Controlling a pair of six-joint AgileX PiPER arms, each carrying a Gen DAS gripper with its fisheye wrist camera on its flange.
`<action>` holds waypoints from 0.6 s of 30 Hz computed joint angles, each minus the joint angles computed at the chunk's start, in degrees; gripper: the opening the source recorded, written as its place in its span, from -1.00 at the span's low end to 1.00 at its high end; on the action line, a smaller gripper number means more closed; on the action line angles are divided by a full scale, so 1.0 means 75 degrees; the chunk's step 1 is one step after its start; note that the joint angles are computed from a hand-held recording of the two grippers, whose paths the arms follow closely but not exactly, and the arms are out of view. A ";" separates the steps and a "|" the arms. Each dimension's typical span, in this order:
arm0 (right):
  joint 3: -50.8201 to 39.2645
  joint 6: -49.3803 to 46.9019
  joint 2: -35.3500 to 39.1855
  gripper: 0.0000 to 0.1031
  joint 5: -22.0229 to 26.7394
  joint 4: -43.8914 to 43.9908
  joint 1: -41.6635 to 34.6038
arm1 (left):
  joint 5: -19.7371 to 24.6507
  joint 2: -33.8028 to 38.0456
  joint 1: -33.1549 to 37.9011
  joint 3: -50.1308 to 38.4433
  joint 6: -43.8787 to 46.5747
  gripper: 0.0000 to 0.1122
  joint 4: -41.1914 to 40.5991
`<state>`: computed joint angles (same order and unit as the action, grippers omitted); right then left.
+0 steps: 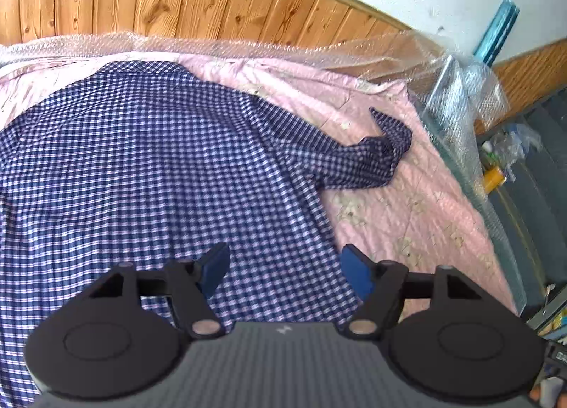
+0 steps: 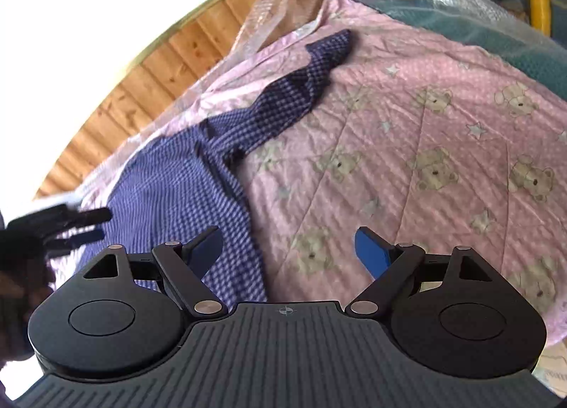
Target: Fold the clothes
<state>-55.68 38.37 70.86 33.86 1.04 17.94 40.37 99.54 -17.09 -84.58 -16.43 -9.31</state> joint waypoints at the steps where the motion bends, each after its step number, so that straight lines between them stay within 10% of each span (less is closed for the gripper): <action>1: 0.0013 -0.0762 0.0098 0.65 -0.0109 0.0648 -0.0412 | -0.0059 0.0102 -0.0050 -0.0071 -0.0347 0.28 0.0138; 6: 0.0169 -0.4582 0.0790 0.64 -0.0541 0.3971 -0.2634 | 0.0043 0.0915 -0.0294 -0.0823 -0.1985 0.28 0.0585; 11: -0.1230 -0.8386 0.3044 0.65 0.0406 0.7109 -0.4517 | 0.0132 0.1553 -0.0726 -0.1218 -0.3210 0.28 0.1145; 18: -0.5955 -0.9077 0.7197 0.65 0.1516 0.7730 -0.4883 | 0.0764 0.1610 -0.1429 -0.0984 -0.4478 0.28 0.1997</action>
<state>-100.34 -29.71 124.84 45.23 59.01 -18.69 46.10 111.62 -27.81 -91.95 -50.01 5.67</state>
